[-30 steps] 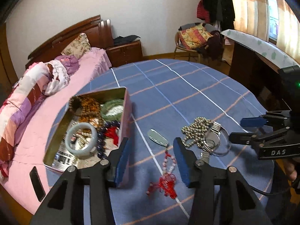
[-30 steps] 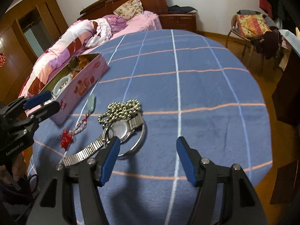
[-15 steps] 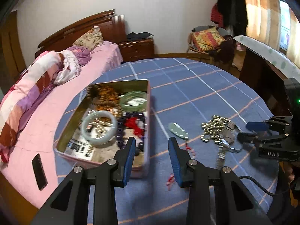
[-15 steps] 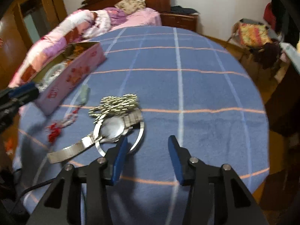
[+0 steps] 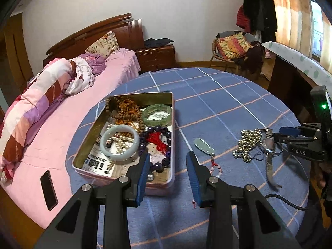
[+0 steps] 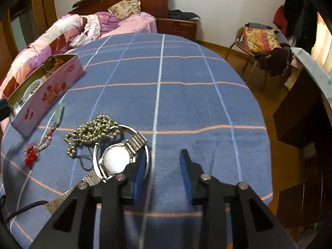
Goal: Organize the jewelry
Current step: 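Move both open tools to the gold bead chain and silver hoop on the table, then grasp the gold bead chain with the left tool while the right tool grasps the silver hoop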
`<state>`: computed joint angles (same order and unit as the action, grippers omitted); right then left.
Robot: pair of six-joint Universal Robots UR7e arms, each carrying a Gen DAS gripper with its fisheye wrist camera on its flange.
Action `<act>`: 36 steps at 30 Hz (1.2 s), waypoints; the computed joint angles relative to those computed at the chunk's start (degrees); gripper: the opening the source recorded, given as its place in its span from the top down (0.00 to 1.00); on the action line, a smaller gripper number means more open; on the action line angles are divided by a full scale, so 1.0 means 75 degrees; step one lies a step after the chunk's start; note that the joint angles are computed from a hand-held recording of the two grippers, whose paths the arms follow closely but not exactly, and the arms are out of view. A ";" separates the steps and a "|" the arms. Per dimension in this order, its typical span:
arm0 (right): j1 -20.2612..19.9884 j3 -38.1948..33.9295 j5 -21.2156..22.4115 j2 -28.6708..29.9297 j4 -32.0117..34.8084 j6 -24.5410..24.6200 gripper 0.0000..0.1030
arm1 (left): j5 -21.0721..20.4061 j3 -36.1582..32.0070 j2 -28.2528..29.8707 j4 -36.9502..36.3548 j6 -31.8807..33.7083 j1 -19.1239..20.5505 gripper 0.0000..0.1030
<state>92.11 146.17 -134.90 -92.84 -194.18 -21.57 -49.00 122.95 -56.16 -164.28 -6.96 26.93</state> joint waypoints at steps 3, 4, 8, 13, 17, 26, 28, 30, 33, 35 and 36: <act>-0.0052 -0.0015 0.0022 -0.0048 -0.0006 -0.0012 0.78 | 0.0078 -0.0012 -0.0042 0.0033 -0.0045 0.0027 0.64; -0.0071 -0.0013 0.0057 -0.0082 0.0029 -0.0005 0.80 | 0.0097 -0.0012 -0.0048 0.0033 -0.0063 0.0024 0.64; -0.0159 0.0055 0.0405 -0.0333 0.0235 -0.0012 0.91 | 0.0099 -0.0009 -0.0044 0.0030 -0.0097 -0.0015 0.64; -0.0364 0.0233 0.1279 -0.0895 0.0336 0.0097 0.95 | -0.0063 -0.0125 0.0113 0.0127 -0.0019 -0.0087 0.64; -0.0219 0.0166 0.1260 -0.0938 0.0243 0.0121 0.95 | -0.0250 -0.0293 0.0395 0.0033 0.0288 -0.0183 0.64; -0.0427 0.0160 0.1233 -0.1033 0.0495 0.0283 0.76 | -0.0743 -0.0875 0.1067 0.0274 0.0443 -0.0185 0.64; -0.0476 0.0160 0.1313 -0.1059 0.0621 0.0310 0.69 | -0.0999 -0.1062 0.1196 0.0460 0.0441 -0.0119 0.60; -0.0489 0.0180 0.1382 -0.1094 0.0658 0.0292 0.65 | -0.1184 -0.1218 0.1374 0.0478 0.0516 -0.0117 0.53; -0.0414 0.0176 0.1337 -0.1037 0.0792 0.0246 0.65 | -0.1331 -0.1389 0.1635 0.0503 0.0629 -0.0165 0.53; -0.0324 0.0166 0.1129 -0.0943 0.0821 0.0199 0.65 | -0.1490 -0.1458 0.1767 0.0493 0.0713 -0.0193 0.53; -0.0301 0.0165 0.1047 -0.0911 0.0826 0.0188 0.65 | -0.1538 -0.1499 0.1840 0.0509 0.0736 -0.0197 0.53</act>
